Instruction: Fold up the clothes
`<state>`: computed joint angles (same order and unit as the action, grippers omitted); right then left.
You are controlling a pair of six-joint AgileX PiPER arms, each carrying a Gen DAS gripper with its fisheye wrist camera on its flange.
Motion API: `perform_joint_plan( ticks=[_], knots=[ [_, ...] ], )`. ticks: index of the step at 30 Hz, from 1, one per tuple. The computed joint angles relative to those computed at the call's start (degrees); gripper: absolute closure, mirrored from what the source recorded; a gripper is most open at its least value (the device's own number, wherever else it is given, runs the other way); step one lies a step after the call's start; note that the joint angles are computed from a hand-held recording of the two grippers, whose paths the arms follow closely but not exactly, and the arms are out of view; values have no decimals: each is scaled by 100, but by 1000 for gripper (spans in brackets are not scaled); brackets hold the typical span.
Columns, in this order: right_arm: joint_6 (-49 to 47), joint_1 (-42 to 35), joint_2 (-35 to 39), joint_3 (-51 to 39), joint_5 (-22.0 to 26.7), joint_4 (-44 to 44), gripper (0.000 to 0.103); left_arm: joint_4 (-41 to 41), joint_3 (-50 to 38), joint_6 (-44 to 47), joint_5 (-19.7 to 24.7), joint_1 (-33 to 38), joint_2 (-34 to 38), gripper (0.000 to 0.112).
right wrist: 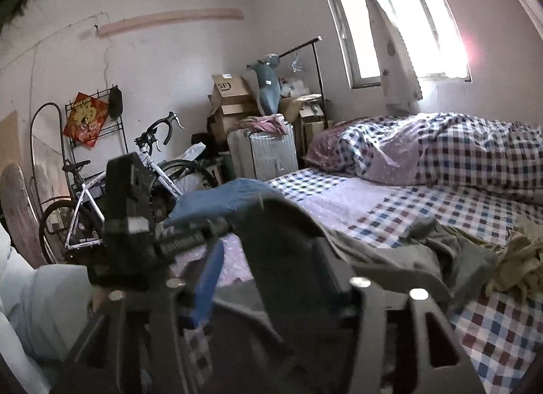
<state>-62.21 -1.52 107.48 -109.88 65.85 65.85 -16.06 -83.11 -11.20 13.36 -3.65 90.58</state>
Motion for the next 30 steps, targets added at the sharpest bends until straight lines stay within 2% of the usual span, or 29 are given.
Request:
perform_joint_plan(
  ticks=[3, 6, 11, 16, 23, 26, 28, 30],
  knots=[
    [84, -265, 290, -299, 15, -93, 45, -158, -9, -16, 38, 172, 44, 107],
    [476, -470, 631, -672, -281, -352, 45, -268, 5, -3, 39, 306, 57, 107],
    [1797, -415, 1561, -1761, -730, -1653, 45, -466, 54, 87, -19, 541, 30, 111],
    [2389, -188, 2309, -2735, -487, -2506, 45, -1886, -108, 1339, 439, 825, 214, 111],
    [2105, -109, 2486, -2918, -176, -2296, 45, -2642, -369, 2056, 1109, 942, 490, 109],
    [2007, 11, 2438, -2772, -182, -2434, 45, -2821, -501, 2179, 1378, 973, 628, 104],
    [1971, 78, 2473, -2792, -123, -2475, 45, -3079, -541, 2391, 1539, 993, 689, 92],
    [1940, 140, 2509, -2805, -111, -2518, 45, -3457, -562, 2709, 1708, 1016, 744, 66]
  ],
)
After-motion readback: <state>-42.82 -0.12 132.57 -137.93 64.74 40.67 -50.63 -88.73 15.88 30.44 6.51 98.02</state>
